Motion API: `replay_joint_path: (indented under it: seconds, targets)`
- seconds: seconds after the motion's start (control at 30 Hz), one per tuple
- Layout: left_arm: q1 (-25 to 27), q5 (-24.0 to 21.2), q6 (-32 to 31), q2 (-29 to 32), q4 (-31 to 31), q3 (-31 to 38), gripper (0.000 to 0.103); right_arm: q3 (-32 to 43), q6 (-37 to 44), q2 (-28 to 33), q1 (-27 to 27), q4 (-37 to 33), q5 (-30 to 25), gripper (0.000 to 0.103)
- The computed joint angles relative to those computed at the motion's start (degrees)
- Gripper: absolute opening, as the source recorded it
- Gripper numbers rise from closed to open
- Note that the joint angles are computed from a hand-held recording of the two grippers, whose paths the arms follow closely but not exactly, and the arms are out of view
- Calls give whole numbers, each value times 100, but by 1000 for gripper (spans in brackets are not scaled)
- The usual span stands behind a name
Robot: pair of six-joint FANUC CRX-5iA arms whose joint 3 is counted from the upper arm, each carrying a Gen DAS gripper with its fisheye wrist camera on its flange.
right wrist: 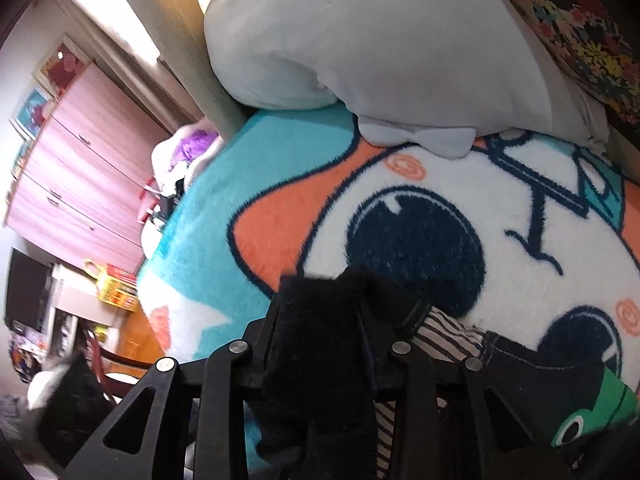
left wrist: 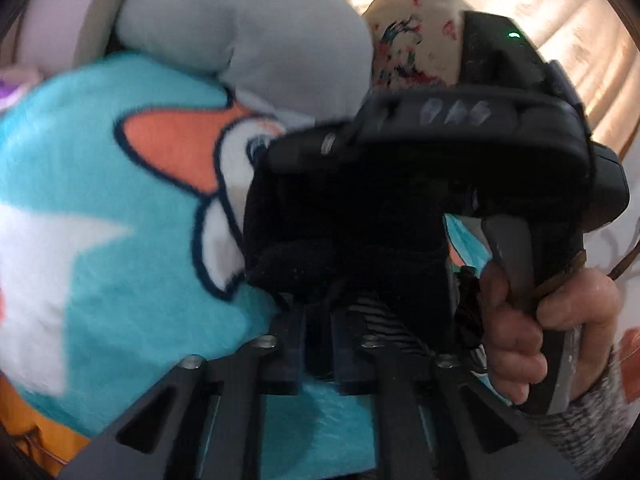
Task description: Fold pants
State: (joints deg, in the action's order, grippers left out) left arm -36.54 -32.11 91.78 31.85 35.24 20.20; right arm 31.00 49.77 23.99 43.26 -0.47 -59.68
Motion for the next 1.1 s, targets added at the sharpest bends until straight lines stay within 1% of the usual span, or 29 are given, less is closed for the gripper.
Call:
replay_joint_path:
  seconds: [0.03,0.1,0.13,0.2,0.27,0.33,0.43,0.57,0.63,0.7,0.73,0.77,0.8,0.83,0.93,1.03,1.07,1.1]
  targets:
    - [-11,142,28,-99,19,-164,9,-48,-6,-27,-45,-57,144,39]
    - [-16,268,75,-239,64,-390,9,-300,-54,-197,-101,-98,484,61]
    - [-22,375,-88,-323,356,-608,9,-476,-175,-307,-97,16,633,63]
    - [-36,466,-241,-406,656,-830,9,-731,-298,-489,-80,148,851,63]
    - [-36,459,-137,-431,631,-871,9,-969,-375,-677,-23,300,985,63]
    - [-48,490,-50,-456,583,-901,9,-1143,-240,-830,76,413,1071,63]
    - [-63,537,171,-487,412,-914,9,-1227,94,-920,294,572,988,64]
    - [-66,480,470,-509,35,-849,10,-1085,627,-787,507,617,806,65]
    - [-65,451,519,-498,-14,-829,10,-922,849,-640,564,591,675,65]
    - [-56,472,477,-522,65,-909,10,-692,1104,-462,630,549,424,65]
    - [-52,487,432,-537,124,-954,10,-629,1183,-391,664,587,331,63]
    - [-51,501,392,-552,164,-989,10,-640,1137,-349,715,762,274,43]
    - [-49,510,381,-568,166,-1010,10,-611,1034,-271,777,1028,129,18]
    - [-51,527,361,-583,184,-1036,10,-563,924,-188,810,1250,-37,13]
    - [-52,556,245,-642,274,-1124,10,-667,556,-177,749,1554,-41,12]
    - [-51,600,176,-711,309,-1215,10,-864,-91,-144,736,2325,-147,11]
    - [-50,616,162,-722,314,-1230,10,-989,-209,-207,719,2458,-67,12]
    - [-47,621,155,-718,327,-1235,10,-1034,-172,-281,687,2344,59,12]
